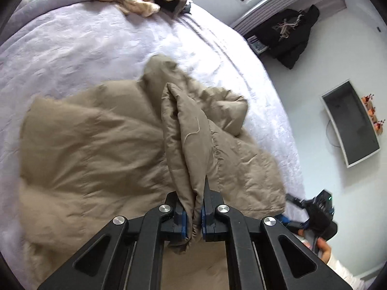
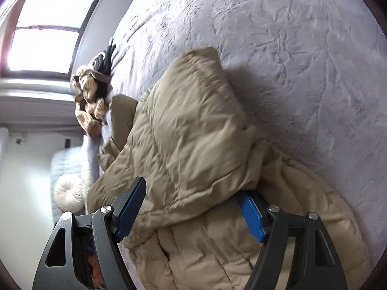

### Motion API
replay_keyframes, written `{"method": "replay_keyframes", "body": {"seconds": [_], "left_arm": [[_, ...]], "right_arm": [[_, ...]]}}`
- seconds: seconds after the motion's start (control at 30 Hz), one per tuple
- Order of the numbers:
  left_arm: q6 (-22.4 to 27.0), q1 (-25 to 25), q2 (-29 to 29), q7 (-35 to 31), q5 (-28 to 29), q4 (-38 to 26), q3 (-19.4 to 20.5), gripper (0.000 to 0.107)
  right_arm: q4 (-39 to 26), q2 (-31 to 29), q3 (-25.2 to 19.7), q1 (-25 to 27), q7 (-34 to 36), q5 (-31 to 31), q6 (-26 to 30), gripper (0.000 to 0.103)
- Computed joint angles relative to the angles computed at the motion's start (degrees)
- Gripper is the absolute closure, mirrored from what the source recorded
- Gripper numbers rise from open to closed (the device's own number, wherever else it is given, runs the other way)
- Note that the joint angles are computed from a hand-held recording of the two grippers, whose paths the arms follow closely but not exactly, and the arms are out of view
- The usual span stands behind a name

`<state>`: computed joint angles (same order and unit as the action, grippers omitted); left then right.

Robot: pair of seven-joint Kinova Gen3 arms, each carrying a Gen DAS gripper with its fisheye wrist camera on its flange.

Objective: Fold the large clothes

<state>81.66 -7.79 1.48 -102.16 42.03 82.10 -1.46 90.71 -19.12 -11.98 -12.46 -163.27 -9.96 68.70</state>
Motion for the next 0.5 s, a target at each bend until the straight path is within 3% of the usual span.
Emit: {"method": "replay_keyframes", "body": {"seconds": [0.17, 0.27, 0.3, 0.33, 0.37, 0.43, 0.5], "left_arm": [[-0.97, 0.33, 0.75, 0.17, -8.50, 3.37, 0.09, 0.098], [-2.08, -0.63, 0.14, -0.20, -7.81, 6.05, -0.69, 0.098], [-2.76, -0.69, -0.25, -0.15, -7.95, 6.50, -0.73, 0.098], [-2.90, -0.87, -0.30, -0.60, -7.37, 6.92, -0.89, 0.098], [-2.60, -0.95, -0.20, -0.89, -6.85, 7.19, -0.93, 0.098], [-2.42, -0.73, -0.21, -0.87, -7.49, 7.29, -0.66, 0.098], [-2.87, 0.00, -0.13, -0.04, -9.22, 6.57, -0.10, 0.098]], "right_arm": [[0.77, 1.20, -0.21, -0.78, 0.79, -0.51, -2.70, 0.025], [0.07, 2.25, 0.44, -1.29, 2.36, -0.07, -3.41, 0.027], [-0.06, 2.38, 0.64, -1.34, 2.42, 0.30, -3.71, 0.040], [-0.33, 2.21, 0.16, -0.86, 1.70, 1.14, -3.20, 0.077], [-0.83, 2.25, -1.29, 0.69, 0.04, 2.81, -1.84, 0.090], [1.07, 1.33, -1.97, 2.71, -3.74, 3.36, -1.37, 0.091], [3.73, 0.76, 0.30, 1.08, -4.34, 2.01, -2.20, 0.091]]}}
